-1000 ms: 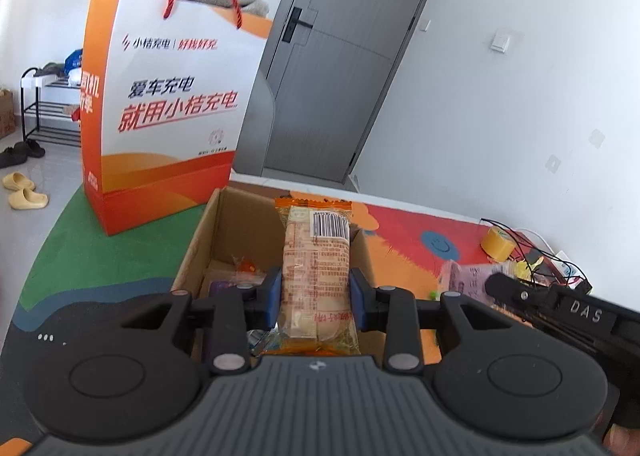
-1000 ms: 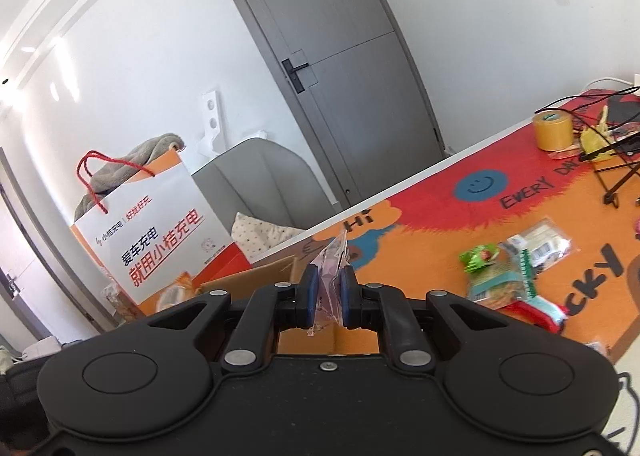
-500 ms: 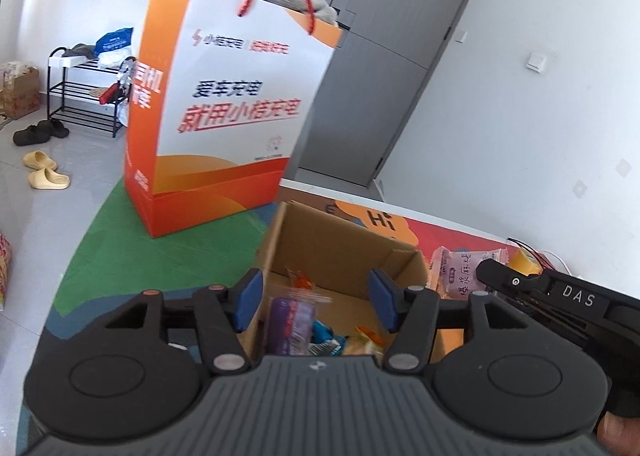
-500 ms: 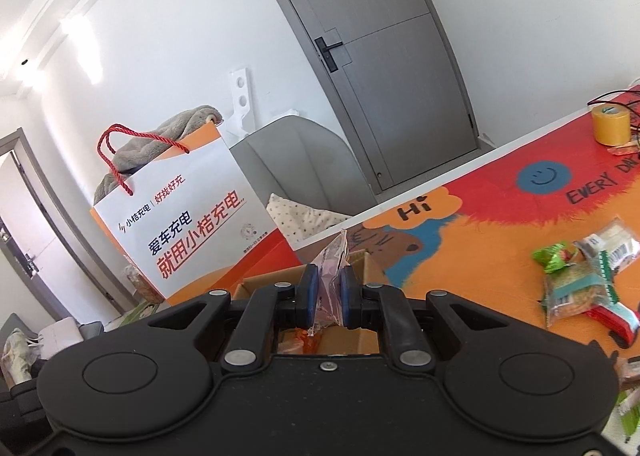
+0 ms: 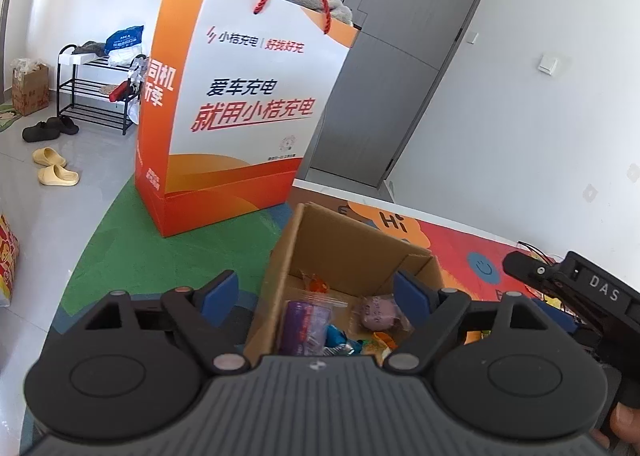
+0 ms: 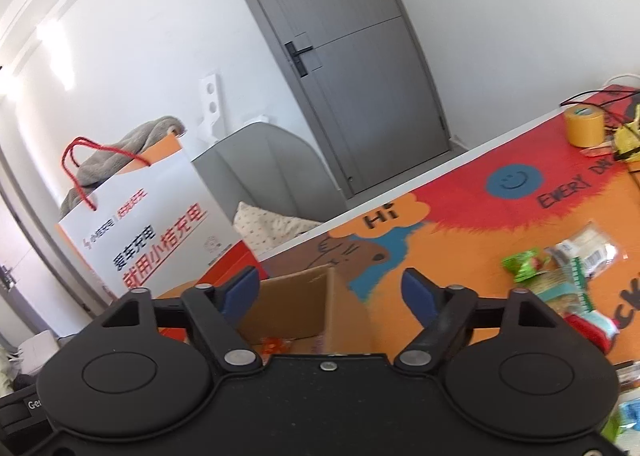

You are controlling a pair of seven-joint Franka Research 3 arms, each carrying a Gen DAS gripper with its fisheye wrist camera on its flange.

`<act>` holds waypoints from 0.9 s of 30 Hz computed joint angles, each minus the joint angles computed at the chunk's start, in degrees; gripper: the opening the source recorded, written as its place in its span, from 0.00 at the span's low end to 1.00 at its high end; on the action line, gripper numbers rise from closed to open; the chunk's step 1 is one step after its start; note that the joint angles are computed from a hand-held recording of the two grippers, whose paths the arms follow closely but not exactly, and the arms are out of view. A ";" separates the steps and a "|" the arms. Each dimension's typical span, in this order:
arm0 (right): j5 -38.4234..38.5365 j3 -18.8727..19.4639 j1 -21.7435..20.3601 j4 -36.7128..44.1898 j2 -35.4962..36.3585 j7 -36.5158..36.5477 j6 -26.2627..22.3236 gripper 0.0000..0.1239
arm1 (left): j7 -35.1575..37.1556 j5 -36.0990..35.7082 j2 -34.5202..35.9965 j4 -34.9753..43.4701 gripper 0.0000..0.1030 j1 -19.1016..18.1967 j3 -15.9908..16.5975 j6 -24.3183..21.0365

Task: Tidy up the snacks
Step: 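Carry both snacks over the cardboard box and open both grippers to drop them, then move both open grippers back over the snacks on the table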

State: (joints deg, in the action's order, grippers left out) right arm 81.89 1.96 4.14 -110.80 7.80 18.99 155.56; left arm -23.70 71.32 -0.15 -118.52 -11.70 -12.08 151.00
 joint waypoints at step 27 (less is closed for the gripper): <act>-9.61 -5.47 -5.75 -6.24 -5.28 6.02 -1.48 0.79 | 9.22 -4.29 9.89 11.89 0.87 -8.76 0.22 -0.32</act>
